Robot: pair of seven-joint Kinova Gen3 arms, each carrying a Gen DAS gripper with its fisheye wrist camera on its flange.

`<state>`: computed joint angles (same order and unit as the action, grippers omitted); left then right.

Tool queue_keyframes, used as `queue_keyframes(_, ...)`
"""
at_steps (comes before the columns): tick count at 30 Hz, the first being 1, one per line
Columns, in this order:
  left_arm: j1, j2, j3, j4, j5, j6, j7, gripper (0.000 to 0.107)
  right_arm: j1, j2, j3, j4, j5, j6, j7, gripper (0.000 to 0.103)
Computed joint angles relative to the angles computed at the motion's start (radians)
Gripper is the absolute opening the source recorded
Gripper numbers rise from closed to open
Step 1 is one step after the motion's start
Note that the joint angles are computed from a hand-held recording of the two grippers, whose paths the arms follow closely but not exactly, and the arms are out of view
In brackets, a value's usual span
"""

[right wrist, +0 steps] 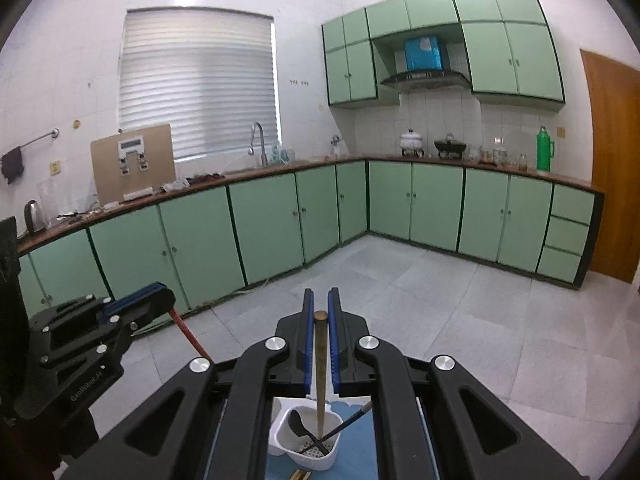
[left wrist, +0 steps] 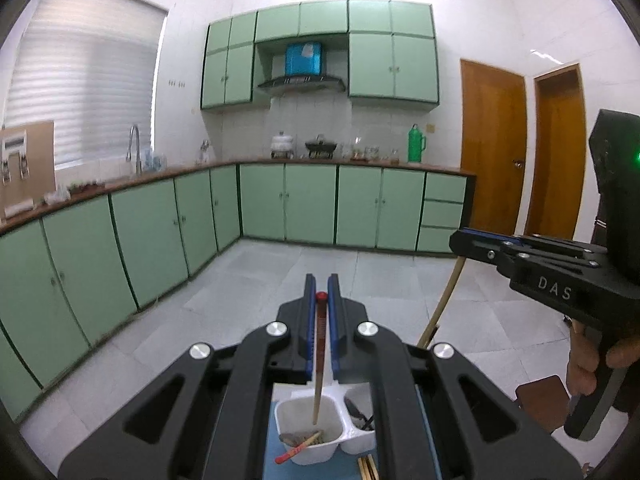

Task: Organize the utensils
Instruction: 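Open both tools to release the chopsticks in the holder, then withdraw both open tools back toward the remaining chopsticks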

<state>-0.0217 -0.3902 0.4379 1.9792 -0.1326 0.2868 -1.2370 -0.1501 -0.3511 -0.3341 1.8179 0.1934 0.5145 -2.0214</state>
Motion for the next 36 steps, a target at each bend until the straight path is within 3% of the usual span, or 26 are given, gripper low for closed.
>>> queue_keyframes(7,0.039,0.073,-0.044,0.019,-0.002,0.011,-0.005,0.007,-0.048,0.035,0.044,0.065,-0.033,-0.013,0.016,0.01)
queue_keyframes(9,0.076,0.079,-0.084,0.024,0.005,0.009,-0.022,0.011,-0.04,0.021,0.043,0.078,-0.032,-0.015,0.009,0.02)
queue_keyframes(11,0.09,0.077,-0.104,0.027,0.007,0.008,-0.029,0.021,-0.022,-0.012,0.042,0.1,-0.034,-0.026,-0.008,0.039)
queue_keyframes(13,0.115,0.054,-0.133,0.037,0.021,0.01,-0.04,0.028,-0.005,-0.052,0.042,0.12,-0.036,-0.027,-0.017,0.045)
queue_keyframes(14,0.118,0.044,-0.139,0.044,0.027,0.011,-0.043,0.033,0.01,-0.069,0.033,0.126,-0.035,-0.021,-0.023,0.054)
queue_keyframes(16,0.124,0.009,-0.144,0.055,0.038,0.027,-0.046,0.048,0.054,-0.113,0.006,0.142,-0.029,-0.003,-0.049,0.07)
queue_keyframes(18,0.15,-0.03,-0.159,0.077,0.056,0.036,-0.059,0.053,0.091,-0.165,-0.015,0.169,-0.031,0.01,-0.074,0.088)
queue_keyframes(20,0.187,-0.08,-0.176,0.113,0.08,0.05,-0.079,0.062,0.119,-0.232,-0.03,0.209,-0.046,0.035,-0.098,0.098)
queue_keyframes(25,0.209,-0.207,-0.136,0.223,0.138,0.128,-0.06,0.078,0.105,-0.365,-0.023,0.323,-0.124,0.119,-0.117,0.098)
queue_keyframes(30,0.212,-0.293,-0.111,0.343,0.185,0.213,-0.034,0.078,0.115,-0.445,-0.07,0.409,-0.186,0.216,-0.145,0.098)
queue_keyframes(36,0.185,-0.339,-0.091,0.461,0.206,0.29,-0.009,0.078,0.115,-0.518,-0.193,0.499,-0.288,0.284,-0.217,0.098)
